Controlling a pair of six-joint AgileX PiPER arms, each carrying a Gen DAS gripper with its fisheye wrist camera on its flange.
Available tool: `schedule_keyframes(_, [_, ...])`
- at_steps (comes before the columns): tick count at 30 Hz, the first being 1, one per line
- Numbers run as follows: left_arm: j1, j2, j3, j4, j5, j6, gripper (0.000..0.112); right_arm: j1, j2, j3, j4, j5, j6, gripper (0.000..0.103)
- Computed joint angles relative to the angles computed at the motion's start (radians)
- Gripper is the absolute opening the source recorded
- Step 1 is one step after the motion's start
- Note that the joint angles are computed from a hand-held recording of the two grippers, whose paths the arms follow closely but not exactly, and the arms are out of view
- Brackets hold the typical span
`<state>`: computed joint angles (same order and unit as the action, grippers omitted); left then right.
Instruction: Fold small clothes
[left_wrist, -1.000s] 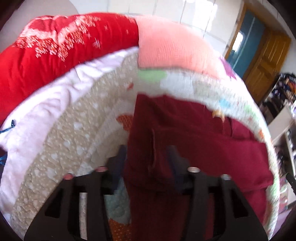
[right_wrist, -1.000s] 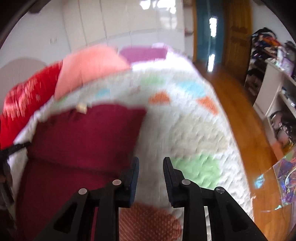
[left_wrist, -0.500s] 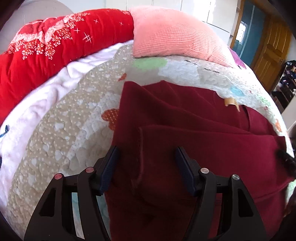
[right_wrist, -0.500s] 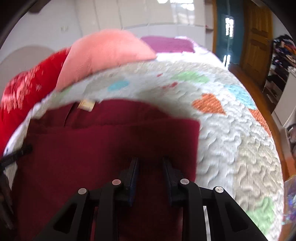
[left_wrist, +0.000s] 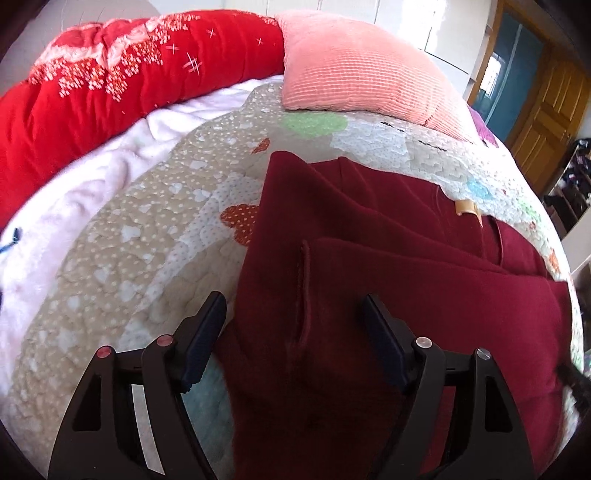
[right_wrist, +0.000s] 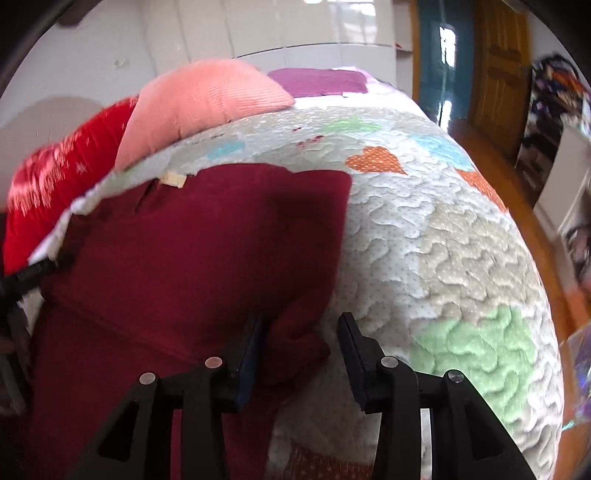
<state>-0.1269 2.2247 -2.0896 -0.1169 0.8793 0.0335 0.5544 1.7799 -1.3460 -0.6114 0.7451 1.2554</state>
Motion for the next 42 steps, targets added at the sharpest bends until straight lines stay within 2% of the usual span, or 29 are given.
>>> schedule_keyframes(7, [0.026,-0.203,0.274,-0.029,-0.102,0.068,0.076,0.119,-0.110,0.037,-0.127,0.084,0.150,0.040])
schedule_keyframes(11, [0.042,-0.299,0.381,-0.051,-0.135,0.115,0.076,0.174,-0.142,0.046,-0.117,0.088,0.180,0.042])
schedule_keyframes(17, [0.090,-0.455,0.557,-0.106,-0.175,0.195,0.076,0.261,-0.149,0.038,-0.131,0.144,0.234,0.047])
schedule_keyframes(22, [0.133,-0.562,0.690,-0.159,-0.176,0.278,0.076,0.327,-0.148,0.038,-0.131,0.163,0.277,0.047])
schedule_keyframes(28, [0.237,-0.645,0.799,-0.296,-0.112,0.393,0.076,0.416,-0.174,0.084,-0.121,0.204,0.338,0.049])
schedule_keyframes(33, [0.261,-0.697,0.880,-0.264,-0.109,0.409,0.076,0.472,-0.203,0.144,-0.123,0.205,0.411,0.057])
schedule_keyframes(42, [0.283,-0.787,1.000,-0.295,-0.112,0.497,0.076,0.520,-0.212,0.196,-0.095,0.170,0.461,0.058])
